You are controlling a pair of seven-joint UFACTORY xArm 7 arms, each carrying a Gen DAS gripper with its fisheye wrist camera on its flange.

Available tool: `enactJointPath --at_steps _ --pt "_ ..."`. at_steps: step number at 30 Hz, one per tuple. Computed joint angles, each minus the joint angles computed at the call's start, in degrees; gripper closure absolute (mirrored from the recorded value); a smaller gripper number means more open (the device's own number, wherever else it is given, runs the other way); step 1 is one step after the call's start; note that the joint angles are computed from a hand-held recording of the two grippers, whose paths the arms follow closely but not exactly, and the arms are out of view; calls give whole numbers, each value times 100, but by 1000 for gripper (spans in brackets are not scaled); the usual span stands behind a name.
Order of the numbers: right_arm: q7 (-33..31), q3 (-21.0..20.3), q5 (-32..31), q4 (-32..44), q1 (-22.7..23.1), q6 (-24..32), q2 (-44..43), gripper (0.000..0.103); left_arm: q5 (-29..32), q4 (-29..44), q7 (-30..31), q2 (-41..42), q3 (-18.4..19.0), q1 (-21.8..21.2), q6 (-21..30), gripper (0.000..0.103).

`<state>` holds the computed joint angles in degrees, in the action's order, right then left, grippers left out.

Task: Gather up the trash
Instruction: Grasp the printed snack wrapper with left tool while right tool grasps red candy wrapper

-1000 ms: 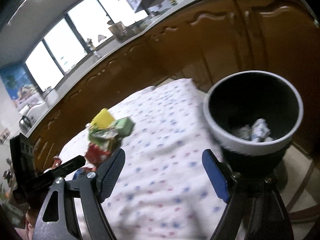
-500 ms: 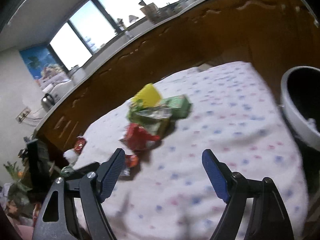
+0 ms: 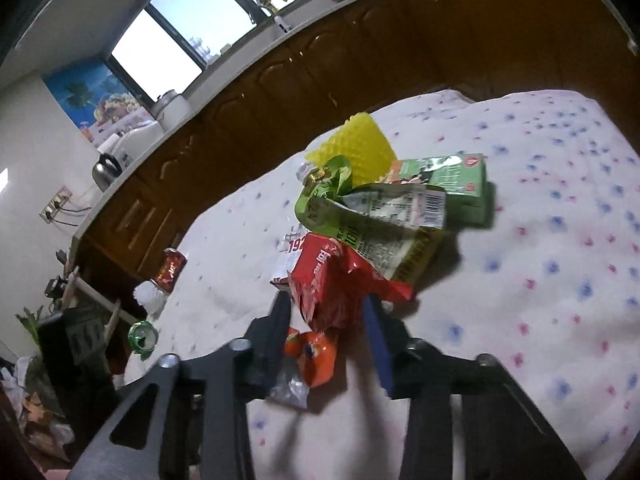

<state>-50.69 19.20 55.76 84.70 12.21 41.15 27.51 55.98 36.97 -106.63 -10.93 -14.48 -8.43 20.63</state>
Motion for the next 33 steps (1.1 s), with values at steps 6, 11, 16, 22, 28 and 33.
enactJointPath --at_steps 6,11,16,22,28,33 --pt "-431 87 260 -236 -119 -79 -194 98 27 28 135 189 146 61 -393 82" --pt "-898 -102 814 -670 -374 176 -691 98 197 149 132 135 38 -6 -335 89" --pt "-1349 -484 1291 -1231 -474 36 -1259 98 379 413 140 240 -24 -106 -346 89" --pt "-1459 -897 1480 -1565 -595 -31 -1558 98 468 900 254 659 77 -380 -379 89" --pt "-1447 -1135 1566 -1692 -790 -49 -1657 98 439 1492 596 1133 315 -803 -382 89" --pt "-1426 -1269 1667 -1721 -973 -115 -1701 98 295 1974 947 1497 533 -1094 -428 89"
